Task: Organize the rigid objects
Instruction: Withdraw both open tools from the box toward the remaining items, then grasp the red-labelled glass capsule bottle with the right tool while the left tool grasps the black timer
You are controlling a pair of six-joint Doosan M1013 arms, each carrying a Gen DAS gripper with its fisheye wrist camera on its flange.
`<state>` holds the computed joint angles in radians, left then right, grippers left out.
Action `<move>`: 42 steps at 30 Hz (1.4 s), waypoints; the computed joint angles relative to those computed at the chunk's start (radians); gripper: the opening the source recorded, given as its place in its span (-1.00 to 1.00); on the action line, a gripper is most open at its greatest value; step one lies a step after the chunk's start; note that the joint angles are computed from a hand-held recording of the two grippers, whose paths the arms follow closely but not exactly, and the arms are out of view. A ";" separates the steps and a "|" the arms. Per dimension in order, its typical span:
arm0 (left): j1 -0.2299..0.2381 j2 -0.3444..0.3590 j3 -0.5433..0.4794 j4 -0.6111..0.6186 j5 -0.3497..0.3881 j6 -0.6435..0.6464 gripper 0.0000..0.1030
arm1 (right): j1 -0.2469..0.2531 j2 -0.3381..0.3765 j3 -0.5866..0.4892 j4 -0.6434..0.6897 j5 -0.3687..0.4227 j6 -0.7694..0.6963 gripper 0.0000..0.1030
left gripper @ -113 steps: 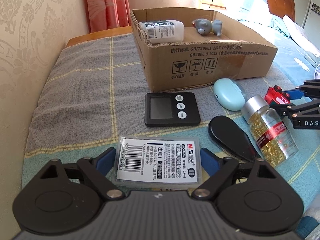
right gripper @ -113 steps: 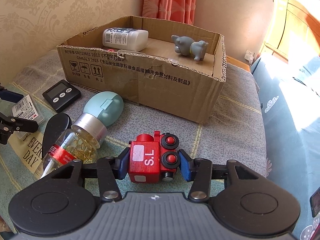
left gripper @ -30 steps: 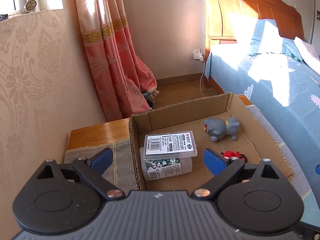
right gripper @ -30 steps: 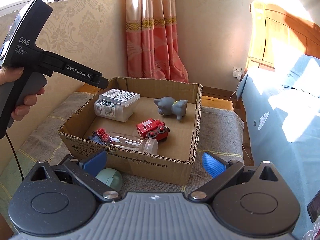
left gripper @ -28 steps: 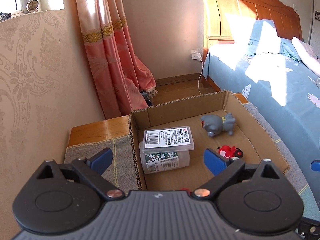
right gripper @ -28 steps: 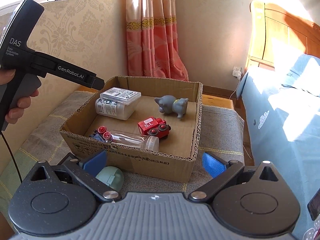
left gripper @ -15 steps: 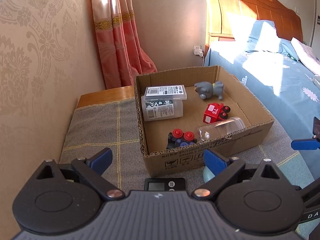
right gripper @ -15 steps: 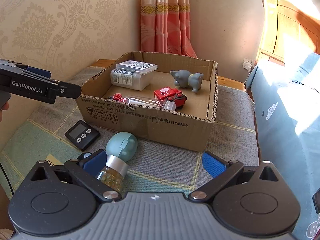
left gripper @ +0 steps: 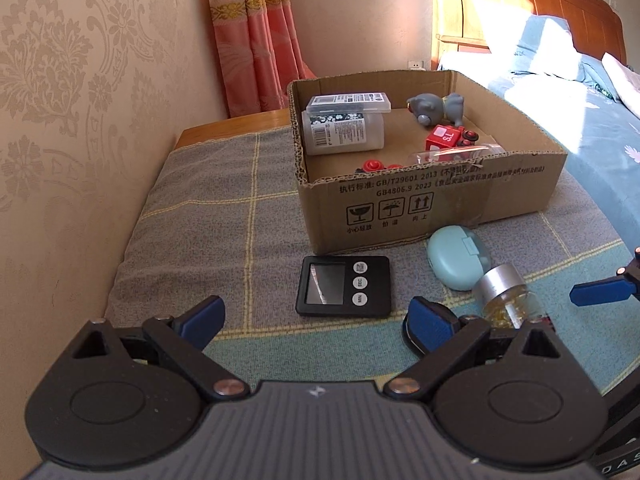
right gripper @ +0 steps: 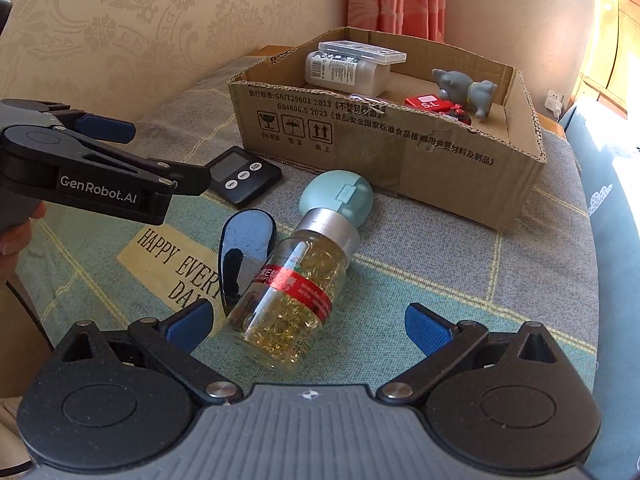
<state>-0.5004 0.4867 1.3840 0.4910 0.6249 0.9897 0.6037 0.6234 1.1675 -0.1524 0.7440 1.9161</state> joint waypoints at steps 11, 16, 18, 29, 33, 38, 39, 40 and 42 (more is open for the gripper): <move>0.012 -0.011 0.027 -0.041 -0.022 0.027 0.90 | 0.001 -0.006 0.016 -0.110 0.077 0.149 1.00; 0.016 -0.013 0.033 -0.058 -0.038 0.039 0.90 | -0.012 -0.016 0.037 -0.163 0.104 0.254 1.00; 0.017 -0.014 0.035 -0.057 -0.045 0.038 0.90 | -0.016 -0.015 0.035 -0.184 0.119 0.292 1.00; 0.030 -0.030 0.053 -0.017 -0.056 -0.025 0.90 | -0.018 -0.009 -0.001 0.007 0.025 0.134 1.00; 0.032 -0.034 0.060 -0.017 -0.060 -0.022 0.90 | -0.003 0.035 -0.067 -0.036 0.051 0.212 1.00; 0.034 -0.029 0.055 -0.046 -0.056 0.012 0.90 | 0.015 0.077 -0.127 -0.135 0.143 0.282 1.00; 0.034 -0.027 0.053 -0.050 -0.056 0.019 0.90 | 0.016 0.075 -0.121 -0.154 0.146 0.291 1.00; 0.034 -0.025 0.051 -0.058 -0.057 0.031 0.90 | 0.016 0.071 -0.111 -0.180 0.151 0.310 1.00; 0.036 -0.019 0.044 -0.074 -0.060 0.051 0.90 | 0.017 0.065 -0.096 -0.227 0.171 0.337 1.00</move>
